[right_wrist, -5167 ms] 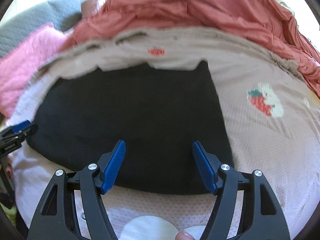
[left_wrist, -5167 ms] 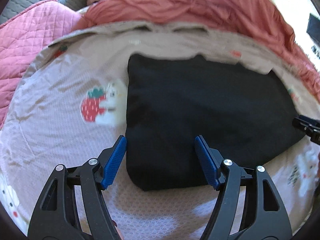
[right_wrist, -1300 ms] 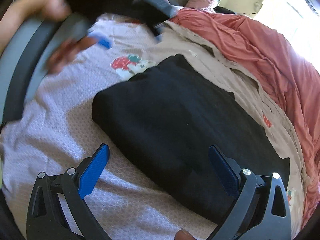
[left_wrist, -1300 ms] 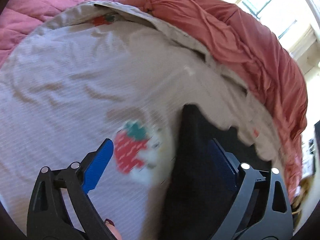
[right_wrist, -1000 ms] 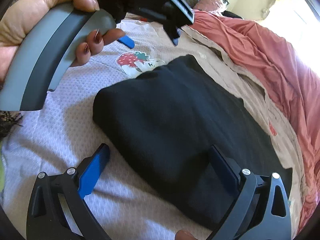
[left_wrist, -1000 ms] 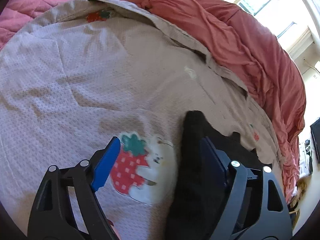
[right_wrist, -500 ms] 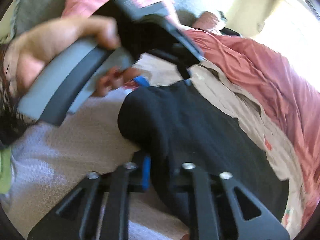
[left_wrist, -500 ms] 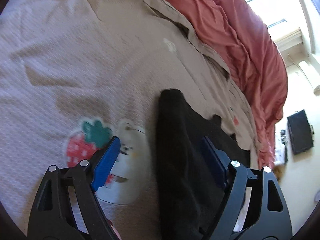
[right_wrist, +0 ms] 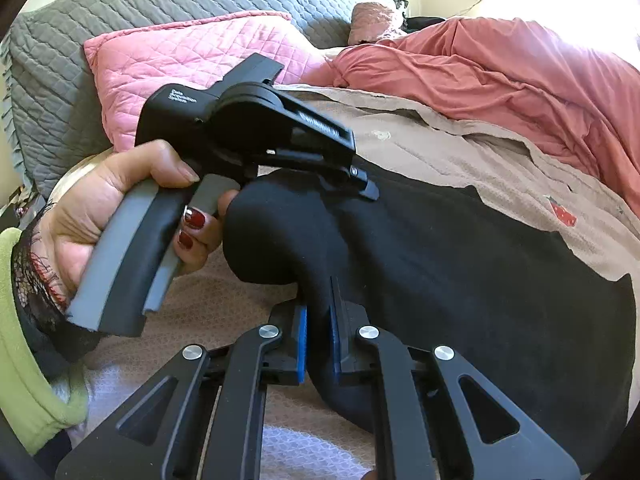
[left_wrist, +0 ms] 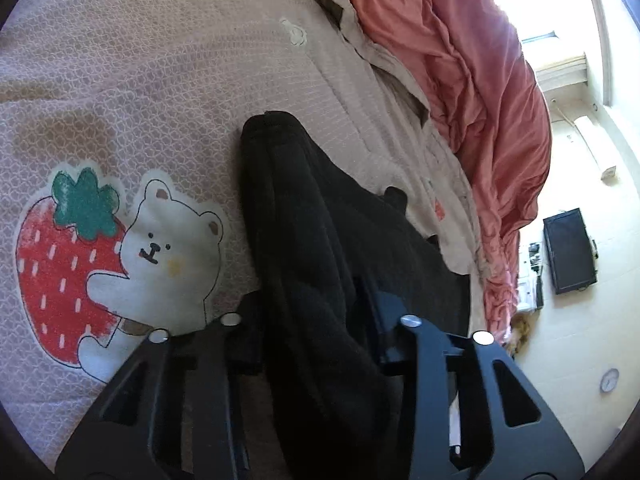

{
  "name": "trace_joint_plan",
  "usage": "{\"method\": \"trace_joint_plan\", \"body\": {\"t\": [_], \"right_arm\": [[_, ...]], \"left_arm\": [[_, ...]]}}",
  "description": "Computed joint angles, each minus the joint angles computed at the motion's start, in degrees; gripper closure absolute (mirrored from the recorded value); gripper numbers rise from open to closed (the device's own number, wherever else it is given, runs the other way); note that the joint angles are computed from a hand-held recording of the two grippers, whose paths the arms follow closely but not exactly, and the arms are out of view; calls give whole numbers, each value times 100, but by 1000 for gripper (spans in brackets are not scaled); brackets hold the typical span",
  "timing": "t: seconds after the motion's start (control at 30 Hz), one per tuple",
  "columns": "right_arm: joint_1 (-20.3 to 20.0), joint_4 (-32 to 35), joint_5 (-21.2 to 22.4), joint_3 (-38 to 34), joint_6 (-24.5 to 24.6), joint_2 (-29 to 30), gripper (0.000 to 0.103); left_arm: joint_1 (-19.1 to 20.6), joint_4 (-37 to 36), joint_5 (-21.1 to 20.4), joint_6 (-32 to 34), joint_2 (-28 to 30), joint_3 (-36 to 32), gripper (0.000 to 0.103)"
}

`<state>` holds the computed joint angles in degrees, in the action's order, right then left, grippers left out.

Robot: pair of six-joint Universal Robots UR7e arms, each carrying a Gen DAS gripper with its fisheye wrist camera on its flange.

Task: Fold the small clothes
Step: 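Close the left tool on the shirt's side edge while the right tool grasps it too, then lift the gripped shirt edge with both tools and fold it over the shirt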

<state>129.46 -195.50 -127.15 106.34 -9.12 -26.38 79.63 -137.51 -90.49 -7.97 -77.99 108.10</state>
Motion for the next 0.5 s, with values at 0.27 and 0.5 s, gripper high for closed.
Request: {"method": "trace_joint_plan", "body": {"t": [0.27,0.5], "right_arm": [[36,-580,-19,258,65,-118,95],[-24,-1415,52,886,246,-575,96]], "left_arm": [[-490,-511,466,80,-382,436,90],[-1189,-787,909,-270,-685,810,91]]}}
